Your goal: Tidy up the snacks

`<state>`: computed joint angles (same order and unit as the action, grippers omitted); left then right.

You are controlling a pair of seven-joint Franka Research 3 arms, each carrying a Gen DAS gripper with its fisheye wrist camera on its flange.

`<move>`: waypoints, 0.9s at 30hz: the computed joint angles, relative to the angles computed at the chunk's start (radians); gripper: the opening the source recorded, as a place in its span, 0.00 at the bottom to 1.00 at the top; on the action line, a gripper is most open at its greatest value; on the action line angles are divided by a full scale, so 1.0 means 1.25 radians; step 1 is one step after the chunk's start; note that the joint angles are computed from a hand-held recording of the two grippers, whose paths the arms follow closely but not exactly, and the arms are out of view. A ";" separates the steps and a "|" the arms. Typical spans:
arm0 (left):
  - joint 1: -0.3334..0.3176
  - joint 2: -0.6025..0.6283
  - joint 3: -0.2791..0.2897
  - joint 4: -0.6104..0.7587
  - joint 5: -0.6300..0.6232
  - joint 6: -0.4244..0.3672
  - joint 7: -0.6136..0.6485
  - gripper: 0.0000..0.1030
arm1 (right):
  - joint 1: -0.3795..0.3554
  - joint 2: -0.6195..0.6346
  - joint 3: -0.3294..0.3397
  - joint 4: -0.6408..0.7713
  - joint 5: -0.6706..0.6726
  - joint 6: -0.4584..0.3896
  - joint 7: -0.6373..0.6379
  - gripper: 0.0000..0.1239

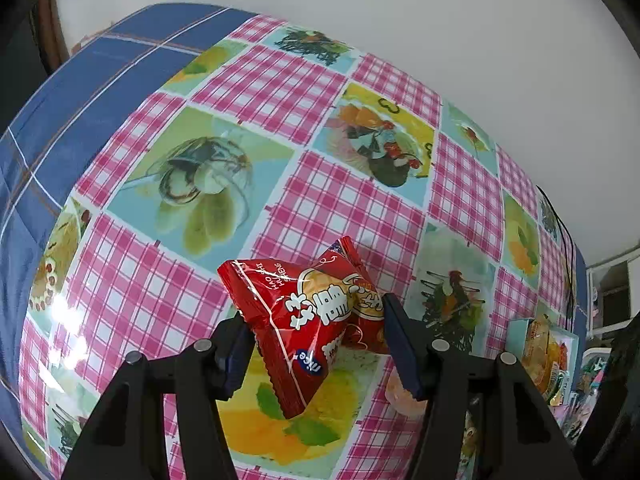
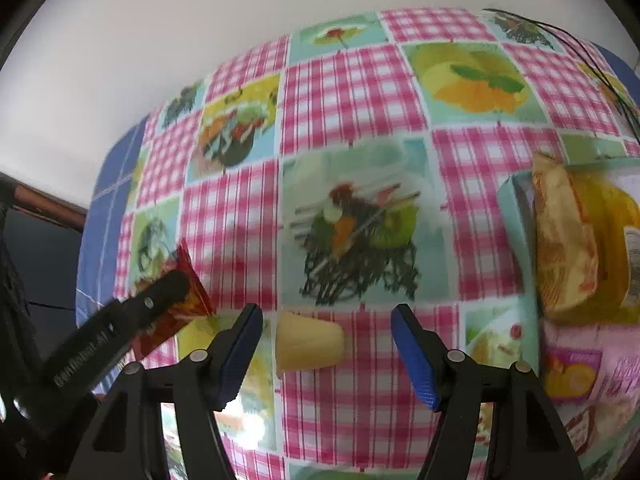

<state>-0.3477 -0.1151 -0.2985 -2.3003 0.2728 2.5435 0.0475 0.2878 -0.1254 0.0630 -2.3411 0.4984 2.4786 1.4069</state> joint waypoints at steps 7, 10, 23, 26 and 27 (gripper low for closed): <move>0.000 -0.038 0.006 -0.049 -0.035 0.044 0.011 0.60 | 0.012 -0.013 0.026 -0.021 -0.102 0.001 0.050 0.46; 0.001 -0.046 0.006 -0.058 -0.043 0.050 0.011 0.60 | 0.019 -0.010 0.026 -0.030 -0.112 0.004 0.055 0.32; -0.025 -0.021 -0.039 0.039 0.033 -0.008 -0.018 0.60 | -0.002 -0.179 -0.029 -0.124 -0.006 0.000 -0.053 0.32; -0.050 0.024 -0.057 0.119 0.076 -0.031 -0.014 0.60 | -0.036 -0.256 -0.043 -0.153 -0.026 -0.006 -0.058 0.32; -0.061 0.047 -0.063 0.154 0.094 -0.043 -0.008 0.60 | -0.061 -0.290 -0.043 -0.169 -0.052 -0.002 -0.049 0.32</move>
